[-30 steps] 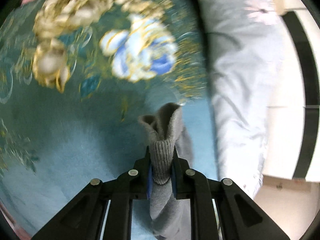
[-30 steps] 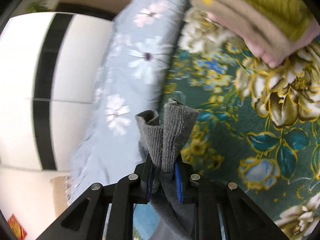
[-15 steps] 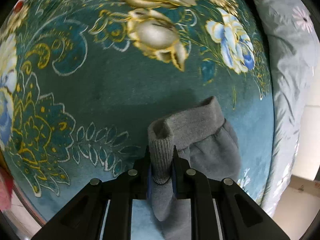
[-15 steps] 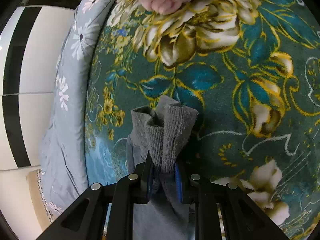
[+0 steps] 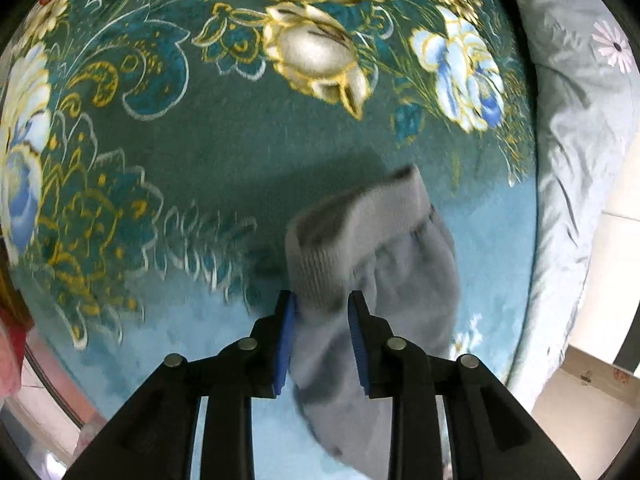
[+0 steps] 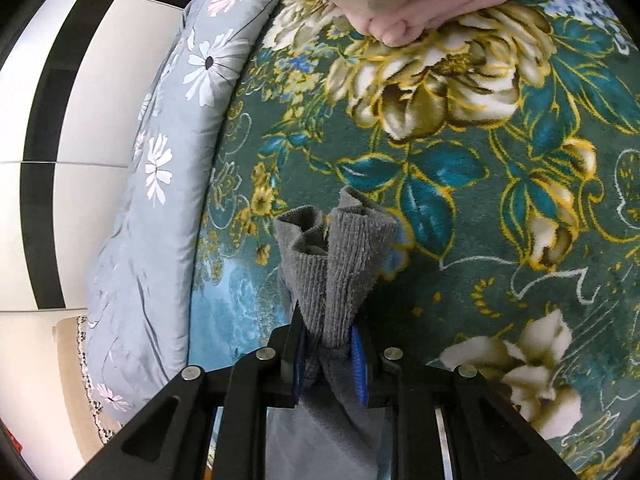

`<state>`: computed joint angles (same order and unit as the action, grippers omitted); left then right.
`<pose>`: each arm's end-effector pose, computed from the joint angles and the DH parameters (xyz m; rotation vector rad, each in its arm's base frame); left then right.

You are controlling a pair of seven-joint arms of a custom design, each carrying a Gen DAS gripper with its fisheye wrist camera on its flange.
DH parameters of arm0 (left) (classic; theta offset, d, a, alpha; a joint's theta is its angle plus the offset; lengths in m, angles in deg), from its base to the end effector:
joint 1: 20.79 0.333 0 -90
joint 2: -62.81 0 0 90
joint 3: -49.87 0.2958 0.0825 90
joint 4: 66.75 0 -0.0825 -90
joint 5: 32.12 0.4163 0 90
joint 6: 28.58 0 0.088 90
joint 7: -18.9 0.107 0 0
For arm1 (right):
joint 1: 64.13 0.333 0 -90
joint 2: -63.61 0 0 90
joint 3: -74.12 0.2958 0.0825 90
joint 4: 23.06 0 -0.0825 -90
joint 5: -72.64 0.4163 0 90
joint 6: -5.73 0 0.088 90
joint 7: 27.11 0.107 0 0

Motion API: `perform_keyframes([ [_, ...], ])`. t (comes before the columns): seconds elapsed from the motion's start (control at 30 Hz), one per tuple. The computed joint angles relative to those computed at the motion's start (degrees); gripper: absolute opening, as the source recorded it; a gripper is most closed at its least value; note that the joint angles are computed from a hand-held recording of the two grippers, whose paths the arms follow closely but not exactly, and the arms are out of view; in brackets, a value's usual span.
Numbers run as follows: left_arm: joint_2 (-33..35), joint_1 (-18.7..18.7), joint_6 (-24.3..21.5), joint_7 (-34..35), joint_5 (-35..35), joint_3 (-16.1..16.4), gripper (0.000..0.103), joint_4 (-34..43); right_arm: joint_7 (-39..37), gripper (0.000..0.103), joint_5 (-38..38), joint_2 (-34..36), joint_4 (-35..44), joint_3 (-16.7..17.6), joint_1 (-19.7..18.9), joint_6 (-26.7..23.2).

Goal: Fold clothes

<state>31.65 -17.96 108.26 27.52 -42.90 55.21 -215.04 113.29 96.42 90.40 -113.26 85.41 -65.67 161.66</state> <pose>0.4407 0.0608 0.4406 2.9399 0.1508 0.5407 0.7440 0.0894 0.4180 -0.5774 2.3230 0.2320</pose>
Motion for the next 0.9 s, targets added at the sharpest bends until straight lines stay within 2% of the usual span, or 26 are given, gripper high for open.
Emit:
perform_keyframes([
  [0.1, 0.08, -0.25, -1.27, 0.59, 2.04, -1.13, 0.028, 2.49, 0.95, 0.022, 0.41, -0.67, -1.45, -0.09, 0.00, 0.42],
  [0.17, 1.79, -0.60, 1.59, 0.59, 2.19, -1.41, 0.028, 4.04, 1.31, 0.022, 0.60, -0.95, -2.11, -0.10, -0.02, 0.76],
  [0.2, 3.68, -1.62, 4.47, 1.44, 0.53, -0.72, 0.028, 4.78, 1.46, 0.022, 0.57, -0.93, -2.18, -0.13, -0.01, 0.71],
  [0.27, 8.43, -4.70, 11.26, 5.20, -5.49, 1.46, 0.028, 6.56, 1.74, 0.022, 0.36, -0.60, -1.75, -0.22, 0.03, 0.29],
  [0.33, 15.56, -10.07, 15.30, 14.27, -18.06, 5.21, 0.028, 10.72, 2.21, 0.022, 0.29, -0.24, -1.36, -0.31, 0.04, -0.01],
  [0.4, 22.30, -12.67, 14.90, 21.44, -28.85, 6.65, 0.028, 15.89, 2.26, 0.022, 0.28, 0.05, -0.95, -0.22, -0.08, -0.32],
  [0.5, 31.88, -12.08, 11.10, 25.88, -38.27, 5.49, 0.028, 24.05, 2.03, 0.022, 0.12, 0.57, -0.09, -0.15, -0.24, -1.19],
  [0.57, 36.46, -10.61, 7.39, 23.22, -37.57, 4.24, 0.028, 28.40, 1.79, 0.022, 0.33, 0.72, 0.08, -0.04, -0.40, -1.50],
  [0.7, 41.08, -8.00, 0.97, 17.14, -31.06, 2.25, 0.027, 33.92, 1.49, 0.022, 1.11, 0.84, 0.02, 0.16, -0.69, -1.74],
  [0.8, 42.97, -6.14, -2.78, 14.84, -25.24, 1.08, 0.007, 37.01, 1.18, 0.022, 1.81, 0.88, -0.07, 0.33, -0.91, -1.75],
  [0.9, 43.76, -4.15, -3.01, 14.64, -22.27, -0.42, 0.004, 38.49, 0.49, 0.022, 2.45, 0.92, -0.03, 0.54, -1.16, -1.91],
])
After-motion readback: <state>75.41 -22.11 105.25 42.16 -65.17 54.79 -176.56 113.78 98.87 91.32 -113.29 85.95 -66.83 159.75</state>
